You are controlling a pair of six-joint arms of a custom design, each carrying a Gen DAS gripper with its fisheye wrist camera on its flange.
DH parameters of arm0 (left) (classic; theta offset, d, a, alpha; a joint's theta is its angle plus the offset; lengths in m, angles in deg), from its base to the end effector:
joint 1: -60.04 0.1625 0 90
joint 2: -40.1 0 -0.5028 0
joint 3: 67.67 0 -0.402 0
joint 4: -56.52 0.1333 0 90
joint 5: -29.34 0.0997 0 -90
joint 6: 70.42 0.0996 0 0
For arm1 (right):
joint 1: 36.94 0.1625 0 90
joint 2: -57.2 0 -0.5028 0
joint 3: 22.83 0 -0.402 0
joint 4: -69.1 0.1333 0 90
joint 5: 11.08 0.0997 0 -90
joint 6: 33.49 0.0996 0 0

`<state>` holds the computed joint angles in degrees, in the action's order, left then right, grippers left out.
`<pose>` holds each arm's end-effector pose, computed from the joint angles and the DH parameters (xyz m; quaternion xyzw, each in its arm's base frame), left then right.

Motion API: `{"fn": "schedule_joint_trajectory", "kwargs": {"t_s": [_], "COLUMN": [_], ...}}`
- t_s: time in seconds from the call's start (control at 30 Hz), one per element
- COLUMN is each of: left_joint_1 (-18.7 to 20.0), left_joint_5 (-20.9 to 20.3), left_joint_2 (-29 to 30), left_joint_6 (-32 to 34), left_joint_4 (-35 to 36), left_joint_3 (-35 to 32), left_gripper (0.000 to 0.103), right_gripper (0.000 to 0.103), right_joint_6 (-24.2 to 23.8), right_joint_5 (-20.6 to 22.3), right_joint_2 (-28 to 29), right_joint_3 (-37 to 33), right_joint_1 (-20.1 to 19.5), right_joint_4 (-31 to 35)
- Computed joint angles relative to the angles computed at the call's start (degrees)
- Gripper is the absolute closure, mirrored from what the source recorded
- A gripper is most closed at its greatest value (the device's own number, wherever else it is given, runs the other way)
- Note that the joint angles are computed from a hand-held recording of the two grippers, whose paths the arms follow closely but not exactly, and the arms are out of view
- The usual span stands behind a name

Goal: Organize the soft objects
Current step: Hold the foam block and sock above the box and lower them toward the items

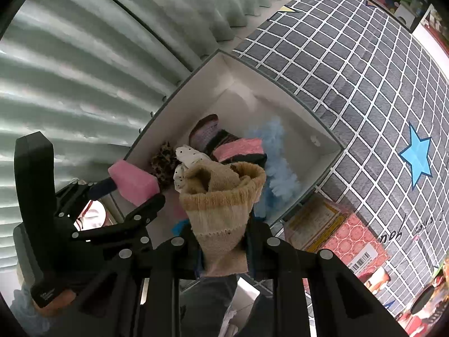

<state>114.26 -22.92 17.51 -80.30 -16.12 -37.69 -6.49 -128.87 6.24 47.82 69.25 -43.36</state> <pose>-0.3806 -0.8603 0.1907 0.2747 0.8852 0.0643 0.3698 0.3062 -0.7431 0.3344 -0.0972 -0.9656 0.1102 0.2146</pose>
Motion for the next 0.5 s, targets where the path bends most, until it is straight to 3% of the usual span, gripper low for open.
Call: {"fn": "schedule_joint_trajectory", "kwargs": {"t_s": [0.27, 0.5], "left_joint_1": [-0.1, -0.2], "left_joint_5": [-0.3, -0.4], "left_joint_2": [1.4, 5.2], "left_joint_6": [0.0, -0.2], "left_joint_4": [1.1, 3.5], "left_joint_3": [-2.3, -9.0], "left_gripper": [0.031, 0.031], "right_gripper": [0.08, 0.08], "right_joint_6": [0.0, -0.1], "right_joint_5": [-0.3, -1.5], "right_joint_2": [0.4, 1.4], "right_joint_3": [-0.8, -2.8], "right_joint_1": [-0.2, -1.0], "right_joint_4": [0.5, 1.0]}}
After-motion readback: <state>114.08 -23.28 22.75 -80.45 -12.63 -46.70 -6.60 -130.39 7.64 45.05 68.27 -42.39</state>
